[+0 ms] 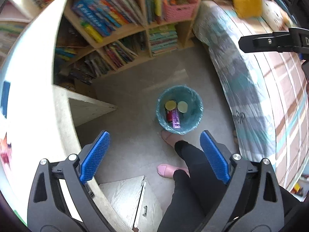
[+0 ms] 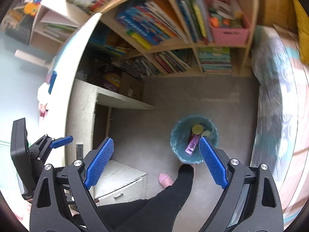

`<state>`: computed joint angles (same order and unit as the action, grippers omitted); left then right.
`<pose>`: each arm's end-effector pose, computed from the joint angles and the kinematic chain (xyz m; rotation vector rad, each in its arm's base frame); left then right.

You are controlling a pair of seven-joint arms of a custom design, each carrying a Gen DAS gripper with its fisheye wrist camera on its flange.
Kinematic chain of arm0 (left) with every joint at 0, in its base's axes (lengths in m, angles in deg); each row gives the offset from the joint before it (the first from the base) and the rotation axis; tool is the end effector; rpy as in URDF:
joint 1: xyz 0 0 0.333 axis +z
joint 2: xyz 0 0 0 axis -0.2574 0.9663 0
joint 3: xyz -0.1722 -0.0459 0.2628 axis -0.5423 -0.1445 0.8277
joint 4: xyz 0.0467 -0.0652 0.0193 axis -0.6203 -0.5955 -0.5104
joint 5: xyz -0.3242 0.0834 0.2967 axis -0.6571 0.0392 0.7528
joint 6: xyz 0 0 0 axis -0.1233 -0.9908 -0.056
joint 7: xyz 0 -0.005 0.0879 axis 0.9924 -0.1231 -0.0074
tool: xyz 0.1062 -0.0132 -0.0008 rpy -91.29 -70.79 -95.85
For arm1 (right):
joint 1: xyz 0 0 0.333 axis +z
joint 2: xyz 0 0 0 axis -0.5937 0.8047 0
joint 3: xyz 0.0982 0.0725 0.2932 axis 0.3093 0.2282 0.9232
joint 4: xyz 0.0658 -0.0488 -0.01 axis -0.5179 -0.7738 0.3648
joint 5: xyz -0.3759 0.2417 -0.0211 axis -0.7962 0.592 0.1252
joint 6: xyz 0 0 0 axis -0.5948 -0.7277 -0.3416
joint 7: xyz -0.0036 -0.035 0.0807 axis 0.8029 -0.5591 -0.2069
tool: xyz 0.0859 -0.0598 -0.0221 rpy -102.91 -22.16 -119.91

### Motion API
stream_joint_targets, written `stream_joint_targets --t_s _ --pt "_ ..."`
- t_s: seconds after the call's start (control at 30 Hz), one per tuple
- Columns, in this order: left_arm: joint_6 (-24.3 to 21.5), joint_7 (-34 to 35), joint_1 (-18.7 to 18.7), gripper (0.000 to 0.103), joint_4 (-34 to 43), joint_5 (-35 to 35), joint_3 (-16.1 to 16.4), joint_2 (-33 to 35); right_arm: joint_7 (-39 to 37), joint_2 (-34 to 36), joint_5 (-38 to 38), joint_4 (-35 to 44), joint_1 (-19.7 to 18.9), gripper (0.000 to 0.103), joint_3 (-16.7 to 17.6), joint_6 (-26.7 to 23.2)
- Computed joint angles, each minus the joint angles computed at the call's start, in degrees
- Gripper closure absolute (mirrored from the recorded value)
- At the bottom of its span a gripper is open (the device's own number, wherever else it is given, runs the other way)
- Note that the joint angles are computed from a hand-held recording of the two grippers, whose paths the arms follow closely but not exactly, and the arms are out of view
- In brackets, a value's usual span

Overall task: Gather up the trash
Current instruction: 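Move both open grippers back over the desk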

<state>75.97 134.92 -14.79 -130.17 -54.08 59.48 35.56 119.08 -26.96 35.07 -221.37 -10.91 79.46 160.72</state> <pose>0.6115 -0.0676 0.4150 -0.7300 2.9814 -0.2298 0.4872 0.3261 0.4025 -1.1757 2.3649 0.0012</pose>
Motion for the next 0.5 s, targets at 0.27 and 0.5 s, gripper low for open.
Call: stream_joint_targets --t_s 0.27,0.5 --pt "1.8 -5.4 3.0 0.009 5.3 -2.2 2.3 1.8 -17.9 11.1 4.7 16.4 -1.7 0.013 0.6 -2.6" --pt "4.1 -13.7 5.9 0.007 11.9 -1.2 4.3 6.2 -32.0 23.2 6.7 35.1 -4.1 0.013 3.5 -8.0"
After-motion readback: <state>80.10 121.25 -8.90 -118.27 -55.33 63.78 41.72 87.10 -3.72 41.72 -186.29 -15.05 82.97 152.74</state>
